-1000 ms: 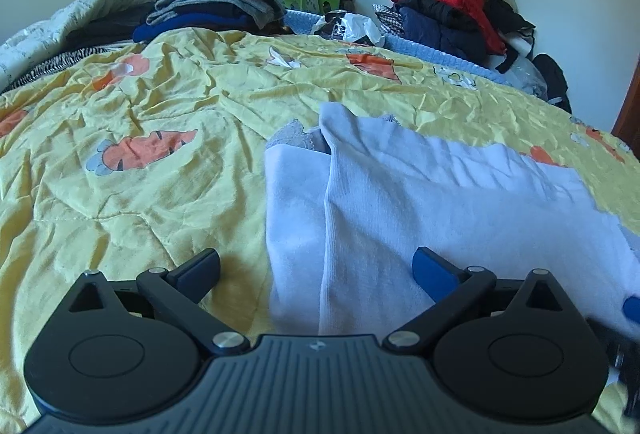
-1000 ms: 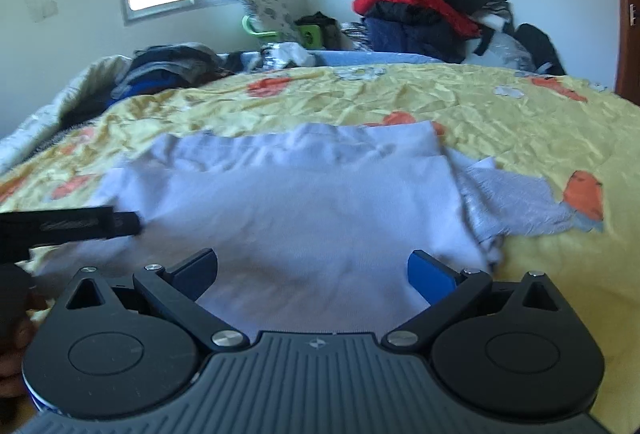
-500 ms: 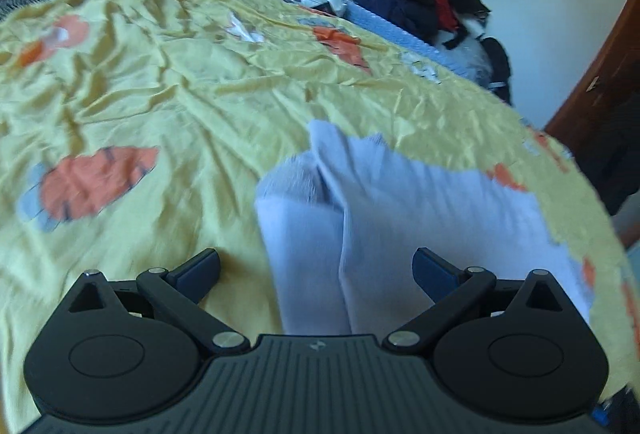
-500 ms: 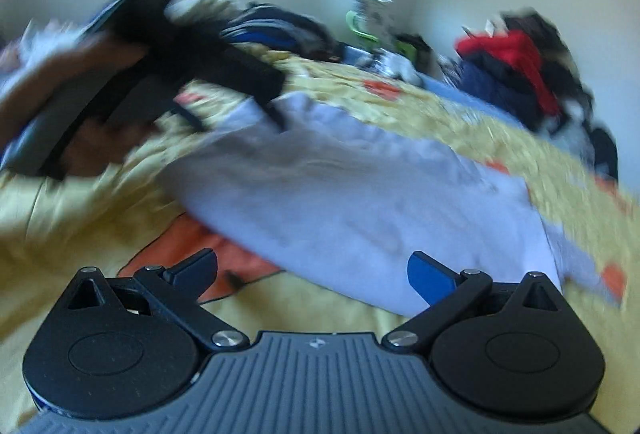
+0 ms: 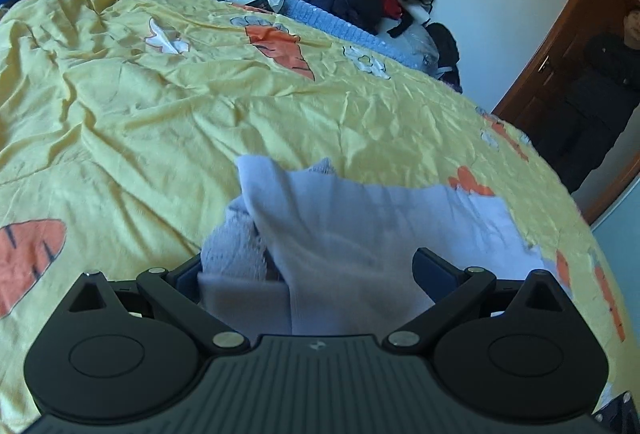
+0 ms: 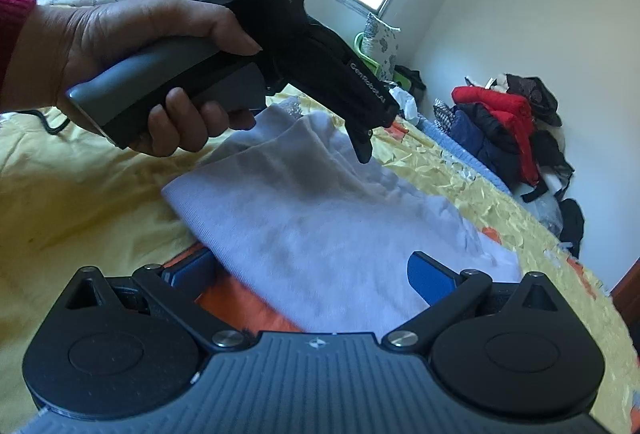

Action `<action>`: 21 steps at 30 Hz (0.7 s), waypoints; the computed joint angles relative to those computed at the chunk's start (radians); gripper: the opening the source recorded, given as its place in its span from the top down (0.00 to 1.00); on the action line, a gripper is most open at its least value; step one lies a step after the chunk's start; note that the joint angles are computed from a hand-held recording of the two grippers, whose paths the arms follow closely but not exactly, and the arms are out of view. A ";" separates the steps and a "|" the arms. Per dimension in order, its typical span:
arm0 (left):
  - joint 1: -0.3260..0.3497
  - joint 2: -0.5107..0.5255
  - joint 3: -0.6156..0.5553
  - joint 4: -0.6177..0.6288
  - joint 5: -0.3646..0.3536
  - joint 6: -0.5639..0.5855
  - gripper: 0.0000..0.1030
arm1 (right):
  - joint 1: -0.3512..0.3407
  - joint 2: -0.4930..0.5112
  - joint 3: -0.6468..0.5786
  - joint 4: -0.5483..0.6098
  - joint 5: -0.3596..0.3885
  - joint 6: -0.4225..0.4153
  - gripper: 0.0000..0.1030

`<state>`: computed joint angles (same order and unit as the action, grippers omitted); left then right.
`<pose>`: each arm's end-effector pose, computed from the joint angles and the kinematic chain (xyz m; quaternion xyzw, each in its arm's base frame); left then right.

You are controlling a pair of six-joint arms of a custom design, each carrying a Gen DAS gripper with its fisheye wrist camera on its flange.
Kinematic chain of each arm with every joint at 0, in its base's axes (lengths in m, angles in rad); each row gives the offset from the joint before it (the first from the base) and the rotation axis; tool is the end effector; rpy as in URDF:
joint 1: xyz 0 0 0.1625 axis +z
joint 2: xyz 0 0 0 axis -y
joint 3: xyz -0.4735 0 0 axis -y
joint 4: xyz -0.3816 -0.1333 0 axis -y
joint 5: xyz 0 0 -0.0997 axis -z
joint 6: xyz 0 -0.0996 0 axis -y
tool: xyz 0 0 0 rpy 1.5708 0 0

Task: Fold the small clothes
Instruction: 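Lower both tools to the lace-cuff side of the shirt and close on it, then lift the held shirt side with both tools and fold it over the body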

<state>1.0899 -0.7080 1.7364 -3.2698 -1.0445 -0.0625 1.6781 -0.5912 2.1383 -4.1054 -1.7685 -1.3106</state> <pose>-0.1559 -0.6950 0.1381 0.1056 0.9097 -0.3720 0.1514 0.1708 -0.5233 0.0743 0.5350 -0.6956 0.3396 0.3386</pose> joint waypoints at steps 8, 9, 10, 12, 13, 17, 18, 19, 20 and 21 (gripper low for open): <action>0.020 0.014 -0.053 0.016 -0.012 -0.010 0.16 | 0.025 0.109 -0.047 -0.140 0.040 -0.174 0.18; 0.013 0.019 -0.062 0.028 0.019 0.002 0.26 | 0.029 0.107 -0.048 -0.121 0.035 -0.171 0.22; 0.007 0.025 -0.070 0.039 0.048 0.011 0.32 | 0.034 0.105 -0.050 -0.108 0.029 -0.169 0.28; 0.000 0.032 -0.081 0.051 0.090 0.020 0.46 | 0.041 0.107 -0.054 -0.095 0.020 -0.171 0.35; -0.001 0.034 -0.085 0.056 0.100 0.020 0.48 | 0.043 0.108 -0.054 -0.093 0.018 -0.174 0.40; -0.007 0.046 -0.092 0.044 0.145 0.034 0.73 | 0.046 0.092 -0.050 -0.038 0.023 -0.179 0.60; -0.008 0.050 -0.091 0.035 0.151 0.043 0.78 | 0.047 0.090 -0.050 -0.027 0.022 -0.180 0.63; -0.008 0.052 -0.089 0.025 0.153 0.047 0.80 | 0.048 0.092 -0.051 -0.021 0.020 -0.183 0.70; -0.010 0.054 -0.085 0.011 0.156 0.051 0.84 | 0.049 0.091 -0.050 -0.013 0.018 -0.186 0.74; -0.012 0.056 -0.082 -0.001 0.164 0.053 0.85 | 0.051 0.091 -0.050 -0.008 0.015 -0.189 0.76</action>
